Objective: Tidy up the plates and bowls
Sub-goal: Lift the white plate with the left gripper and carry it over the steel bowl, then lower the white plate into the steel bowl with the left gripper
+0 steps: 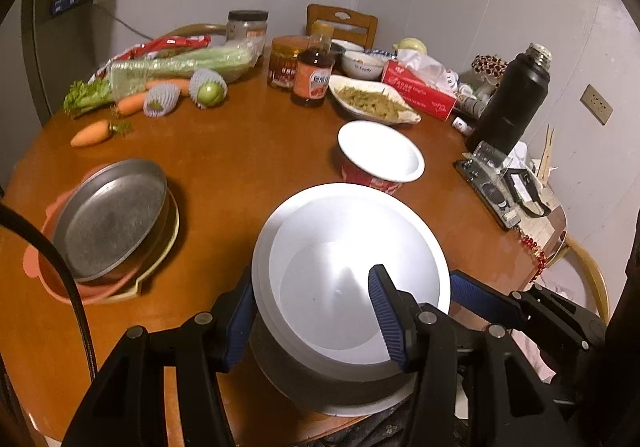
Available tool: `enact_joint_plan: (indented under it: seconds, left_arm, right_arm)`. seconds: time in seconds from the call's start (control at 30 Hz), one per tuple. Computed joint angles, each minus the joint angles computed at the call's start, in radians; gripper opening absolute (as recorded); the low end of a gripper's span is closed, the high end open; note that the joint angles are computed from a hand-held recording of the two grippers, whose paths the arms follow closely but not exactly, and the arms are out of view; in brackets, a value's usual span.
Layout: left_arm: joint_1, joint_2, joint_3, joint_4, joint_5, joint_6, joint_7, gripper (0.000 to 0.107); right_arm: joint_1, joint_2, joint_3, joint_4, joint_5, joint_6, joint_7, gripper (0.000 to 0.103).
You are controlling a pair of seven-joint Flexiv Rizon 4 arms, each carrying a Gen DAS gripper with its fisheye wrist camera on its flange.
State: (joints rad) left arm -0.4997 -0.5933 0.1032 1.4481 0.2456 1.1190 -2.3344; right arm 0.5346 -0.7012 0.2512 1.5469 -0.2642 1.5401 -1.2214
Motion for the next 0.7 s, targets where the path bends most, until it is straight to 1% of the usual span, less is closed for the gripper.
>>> enact_joint_plan:
  seconds: [0.03, 0.13, 0.4, 0.53, 0.7]
  left_arm:
    - [0.000, -0.001, -0.001, 0.004, -0.001, 0.002, -0.002, 0.054]
    - [-0.003, -0.004, 0.000, 0.006, 0.000, -0.001, -0.005, 0.054]
    - [-0.009, -0.013, 0.002, 0.013, 0.005, -0.013, -0.022, 0.054]
    - [-0.009, -0.018, -0.002, 0.013, 0.003, -0.018, -0.020, 0.054]
    - [-0.007, -0.025, -0.005, 0.010, -0.002, -0.011, -0.010, 0.054]
  right_arm:
    - [-0.011, -0.003, 0.016, 0.001, 0.003, -0.001, -0.008, 0.036]
    - [-0.019, -0.006, 0.029, 0.004, 0.006, -0.010, -0.021, 0.036]
    - [-0.028, -0.017, 0.049, 0.000, 0.019, -0.045, -0.053, 0.036]
    - [-0.002, -0.012, 0.011, 0.015, 0.013, -0.041, -0.053, 0.036]
    - [-0.014, -0.014, 0.026, 0.018, 0.019, -0.049, -0.062, 0.036]
